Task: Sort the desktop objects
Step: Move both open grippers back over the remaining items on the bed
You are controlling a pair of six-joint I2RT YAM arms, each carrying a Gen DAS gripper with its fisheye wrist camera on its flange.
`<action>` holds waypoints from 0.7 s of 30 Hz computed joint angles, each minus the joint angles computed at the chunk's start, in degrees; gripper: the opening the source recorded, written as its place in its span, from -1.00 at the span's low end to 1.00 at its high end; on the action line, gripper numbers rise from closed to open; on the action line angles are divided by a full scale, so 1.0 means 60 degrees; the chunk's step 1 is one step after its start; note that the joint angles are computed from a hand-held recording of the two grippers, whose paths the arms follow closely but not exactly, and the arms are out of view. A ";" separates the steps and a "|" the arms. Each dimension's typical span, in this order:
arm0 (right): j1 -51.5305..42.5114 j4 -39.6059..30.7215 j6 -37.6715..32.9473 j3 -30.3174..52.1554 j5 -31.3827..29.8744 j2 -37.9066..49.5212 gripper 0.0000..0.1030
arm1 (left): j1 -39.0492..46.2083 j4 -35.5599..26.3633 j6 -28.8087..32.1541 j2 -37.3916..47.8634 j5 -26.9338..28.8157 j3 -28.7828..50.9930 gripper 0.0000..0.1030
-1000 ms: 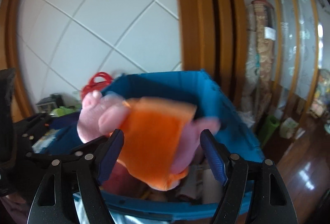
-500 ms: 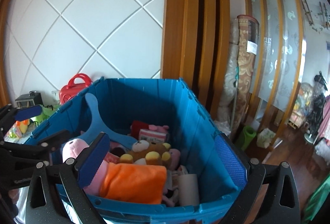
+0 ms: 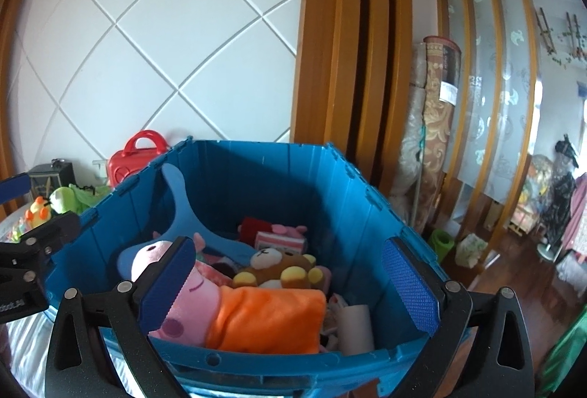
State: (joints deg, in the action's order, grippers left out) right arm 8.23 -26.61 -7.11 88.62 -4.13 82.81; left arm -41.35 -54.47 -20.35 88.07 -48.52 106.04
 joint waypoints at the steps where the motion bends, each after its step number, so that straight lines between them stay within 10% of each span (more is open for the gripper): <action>1: 0.0064 -0.0007 0.0021 -0.0017 0.0018 -0.0018 1.00 | 0.0026 0.0060 0.0007 -0.0148 -0.0053 -0.0163 0.78; 15: 0.2259 0.0421 -0.0135 -0.0123 0.1885 -0.0121 1.00 | 0.1969 0.1604 0.0146 -0.2893 0.0993 -0.3139 0.78; 21: 0.3906 0.0511 0.0442 0.0456 0.3117 0.0337 1.00 | 0.4774 0.2178 0.0965 -0.4364 0.3203 -0.4529 0.78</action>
